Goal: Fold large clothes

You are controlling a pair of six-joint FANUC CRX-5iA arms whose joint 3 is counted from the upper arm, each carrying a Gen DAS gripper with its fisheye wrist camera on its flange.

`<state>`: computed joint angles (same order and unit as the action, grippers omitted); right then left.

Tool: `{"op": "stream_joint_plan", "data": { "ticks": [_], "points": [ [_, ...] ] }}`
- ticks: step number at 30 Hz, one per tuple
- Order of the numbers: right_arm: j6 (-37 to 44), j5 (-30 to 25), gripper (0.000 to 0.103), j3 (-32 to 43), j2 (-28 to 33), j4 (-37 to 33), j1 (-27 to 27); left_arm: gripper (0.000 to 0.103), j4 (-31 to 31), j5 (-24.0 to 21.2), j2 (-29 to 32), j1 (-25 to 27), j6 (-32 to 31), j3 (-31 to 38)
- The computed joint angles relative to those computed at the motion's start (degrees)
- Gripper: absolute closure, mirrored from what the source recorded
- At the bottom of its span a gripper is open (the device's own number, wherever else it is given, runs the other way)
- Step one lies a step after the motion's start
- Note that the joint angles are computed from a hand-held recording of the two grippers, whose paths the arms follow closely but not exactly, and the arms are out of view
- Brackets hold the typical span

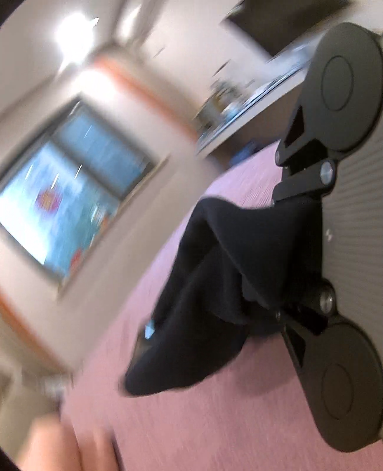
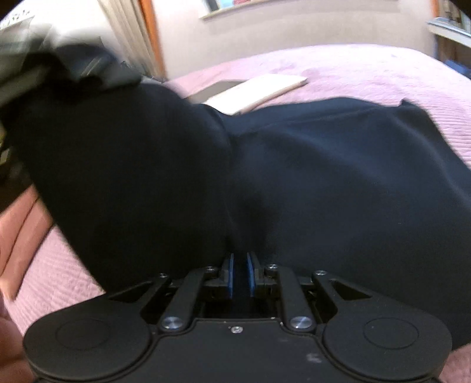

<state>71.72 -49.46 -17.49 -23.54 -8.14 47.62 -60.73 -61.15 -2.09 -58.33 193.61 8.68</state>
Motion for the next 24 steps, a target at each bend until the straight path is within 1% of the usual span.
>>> {"op": "stream_joint_plan", "data": {
  "ticks": [1,3,4,5,6,7,8,9,10,11,12,13,15,17,19,20,21,22,24],
  "points": [
    [-0.02,0.03,0.088,-0.23,-0.66,0.26,-0.45,0.093,1.72,4.24,0.65,1.48,-2.86,0.59],
    [-0.90,-0.97,0.088,-0.17,-1.78,0.06,-2.80,0.093,7.41,14.53,1.88,5.66,-9.89,0.87],
    [-1.21,-1.54,0.097,-0.01,-2.31,-0.18,-4.63,0.093,11.44,19.59,2.94,8.06,-14.20,1.07],
    [-0.30,-2.34,0.099,0.38,-3.03,-1.25,-7.58,0.093,14.47,22.42,4.12,9.51,-17.72,1.61],
    [-0.39,-2.71,0.098,0.16,-3.96,-0.18,-9.45,0.093,18.41,24.80,5.82,11.05,-22.34,2.49],
    [-1.48,-2.73,0.098,-0.60,-4.97,2.72,-10.47,0.093,22.23,26.61,7.48,12.41,-26.60,3.19],
    [-1.89,-2.75,0.096,-1.11,-5.61,4.68,-11.70,0.093,25.25,27.49,9.16,13.37,-29.92,3.92],
    [-2.00,-3.12,0.089,-1.39,-5.94,6.20,-13.54,0.093,28.08,27.47,10.94,14.06,-33.18,4.85],
    [-1.87,-3.75,0.085,-1.40,-5.82,7.17,-15.71,0.092,30.37,26.03,13.29,14.25,-36.59,6.52],
    [-1.57,-4.19,0.084,-1.32,-5.43,7.73,-17.35,0.092,31.49,23.35,15.57,14.01,-38.65,8.53],
    [-0.71,-4.71,0.084,-1.10,-4.63,8.19,-19.16,0.092,32.70,19.61,17.99,13.71,-40.67,10.95],
    [-0.30,-4.79,0.084,-1.11,-4.00,8.97,-20.15,0.092,33.06,17.19,19.86,13.27,-42.15,12.49],
    [1.27,-3.92,0.084,-0.86,-2.80,9.70,-22.31,0.089,30.96,14.69,21.13,11.57,-43.38,14.19],
    [3.74,-2.51,0.084,0.25,-1.57,9.26,-23.68,0.088,29.88,12.43,21.36,10.41,-45.96,15.80],
    [5.70,-0.59,0.084,0.75,-1.48,9.18,-23.38,0.089,30.32,11.12,21.59,9.94,-49.52,16.74],
    [7.46,0.59,0.084,1.67,-1.01,8.67,-23.53,0.089,29.47,9.04,22.18,8.61,-51.44,18.22],
    [9.37,1.28,0.084,2.42,-0.88,7.60,-24.11,0.089,28.43,6.86,23.03,6.95,-53.58,20.25],
    [11.71,1.76,0.084,4.38,0.59,5.69,-24.72,0.089,27.95,5.50,23.77,5.95,-55.68,21.72],
    [18.12,1.27,0.083,8.61,2.68,0.24,-26.15,0.089,28.25,4.10,24.96,5.06,-58.24,23.33]
  ]
}}
